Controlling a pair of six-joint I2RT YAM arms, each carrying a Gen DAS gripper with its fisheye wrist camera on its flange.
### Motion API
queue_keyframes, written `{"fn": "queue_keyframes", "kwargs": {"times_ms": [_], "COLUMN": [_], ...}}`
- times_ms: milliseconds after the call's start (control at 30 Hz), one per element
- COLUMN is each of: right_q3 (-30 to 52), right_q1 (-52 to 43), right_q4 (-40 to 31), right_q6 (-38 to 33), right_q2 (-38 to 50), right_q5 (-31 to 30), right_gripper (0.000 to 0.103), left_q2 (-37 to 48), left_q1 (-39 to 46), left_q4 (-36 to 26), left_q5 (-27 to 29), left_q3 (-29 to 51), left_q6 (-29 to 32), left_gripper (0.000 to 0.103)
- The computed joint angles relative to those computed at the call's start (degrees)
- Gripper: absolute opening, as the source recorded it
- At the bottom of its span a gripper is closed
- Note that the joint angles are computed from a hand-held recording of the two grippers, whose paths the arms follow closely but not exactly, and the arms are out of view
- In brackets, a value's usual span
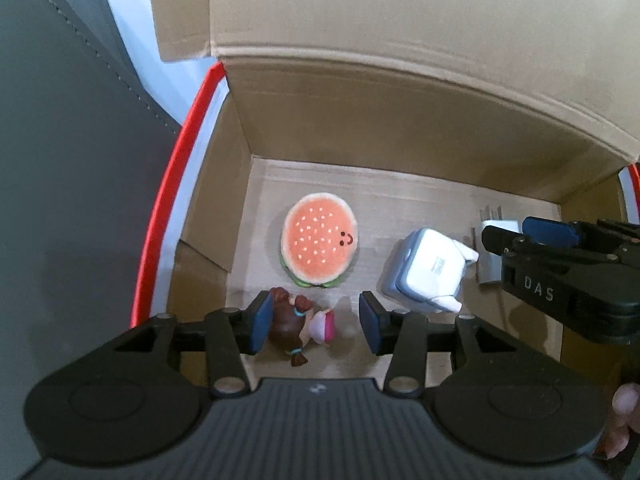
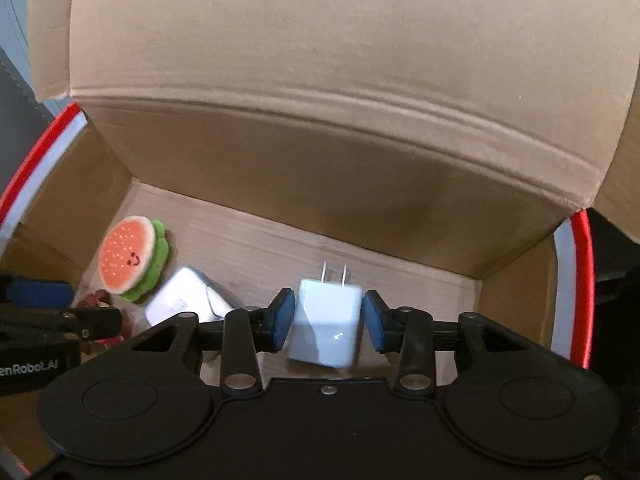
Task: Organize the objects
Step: 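Lower and open right tool releasing plug while left tool releases bear figure, then lift both open tools up out of the box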
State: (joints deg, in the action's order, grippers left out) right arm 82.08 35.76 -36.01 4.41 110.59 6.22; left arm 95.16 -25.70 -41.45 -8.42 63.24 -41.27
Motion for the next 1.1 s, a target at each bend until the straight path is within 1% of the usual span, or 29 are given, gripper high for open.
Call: {"fn": "queue_keyframes", "kwargs": {"times_ms": [100, 400, 533, 900, 967, 1100], "right_q3": [0.24, 0.04, -0.79, -2.96, -3.29, -3.78], "right_q1": [0.38, -0.63, -0.80, -2.10, -2.31, -2.81], "right_q4": [0.04, -1.81, -2.34, -4.02, -4.22, -5.31], "right_q6": [0.86, 2.01, 2.60, 4.10, 4.54, 4.73], "right_q2": [-0.81, -6.41, -9.44, -16.78, -17.86, -20.59], "right_q5": [-0.35, -3.13, -3.92, -6.40, -7.14, -8.66], "right_gripper": [0.040, 0.049, 0.054, 0.061, 0.063, 0.073], "left_q2": [-1.45, -6.46, -8.62, -14.58, -15.71, -17.28], "left_q1": [-0.31, -0.34, -1.48, -3.86, -4.22, -4.92], "left_q4": [-1.20, -3.76, -5.66, -11.29, -12.17, -13.70], "left_q5": [-0.28, -0.94, -2.28, -5.57, -6.05, -7.13], "left_q3": [0.06, -0.67, -0.21, 1.61, 1.73, 2.17], "left_q6": [-0.74, -1.24, -2.12, -3.72, -4.03, -4.62], "left_gripper": [0.046, 0.047, 0.047, 0.048, 0.049, 0.054]}}
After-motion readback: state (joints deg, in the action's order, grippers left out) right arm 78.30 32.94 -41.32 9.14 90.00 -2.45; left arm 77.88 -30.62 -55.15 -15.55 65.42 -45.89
